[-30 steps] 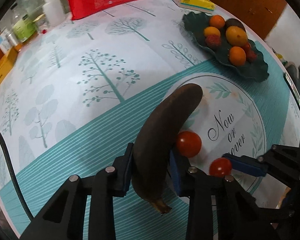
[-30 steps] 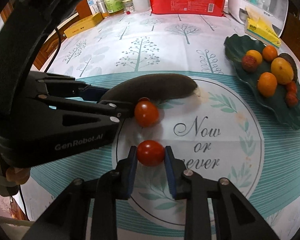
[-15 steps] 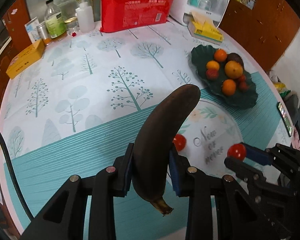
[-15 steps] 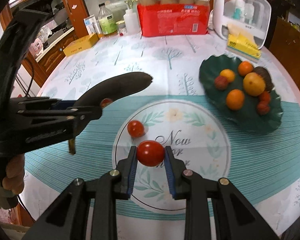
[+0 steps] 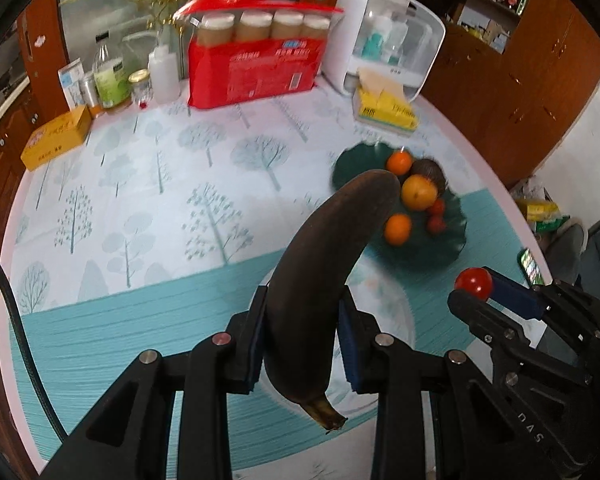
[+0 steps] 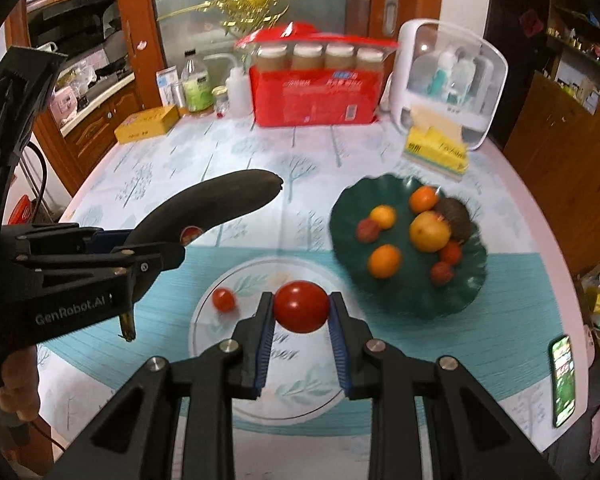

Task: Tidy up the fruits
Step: 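Lower the banana and cherry tomato onto the green plate, opening both tools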

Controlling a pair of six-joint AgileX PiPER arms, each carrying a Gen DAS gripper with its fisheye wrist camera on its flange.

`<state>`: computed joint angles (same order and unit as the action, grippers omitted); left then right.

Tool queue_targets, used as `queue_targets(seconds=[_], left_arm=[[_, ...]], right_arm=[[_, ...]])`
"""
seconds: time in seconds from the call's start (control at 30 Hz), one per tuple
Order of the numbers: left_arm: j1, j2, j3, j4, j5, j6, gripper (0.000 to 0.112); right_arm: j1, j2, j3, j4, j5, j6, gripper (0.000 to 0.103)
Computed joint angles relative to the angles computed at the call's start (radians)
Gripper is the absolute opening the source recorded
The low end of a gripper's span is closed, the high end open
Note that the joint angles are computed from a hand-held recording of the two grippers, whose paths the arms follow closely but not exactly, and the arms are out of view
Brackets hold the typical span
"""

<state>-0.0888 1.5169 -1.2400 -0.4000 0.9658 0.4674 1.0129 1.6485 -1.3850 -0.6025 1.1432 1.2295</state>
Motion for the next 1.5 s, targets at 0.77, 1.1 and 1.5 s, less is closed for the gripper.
queue_targets(seconds=[0.77, 1.1, 1.5], left_arm=[[-0.447, 0.611, -0.633, 0.439, -0.041, -0.794, 0.03], [-0.504, 0.735, -0.786, 0.481, -0.019, -0.802, 0.03], [-0.538, 0.657, -0.661, 0.546, -0.069, -0.805, 0.069]], right_arm=[[-0.746, -0.081, 0.281, 0.536, -0.484, -0.936, 0.027], [-0.812, 0.012, 0.272, 0.68, -0.52, -1.148, 0.027], [-0.828, 0.054, 0.258, 0.728, -0.521, -1.21, 0.037]])
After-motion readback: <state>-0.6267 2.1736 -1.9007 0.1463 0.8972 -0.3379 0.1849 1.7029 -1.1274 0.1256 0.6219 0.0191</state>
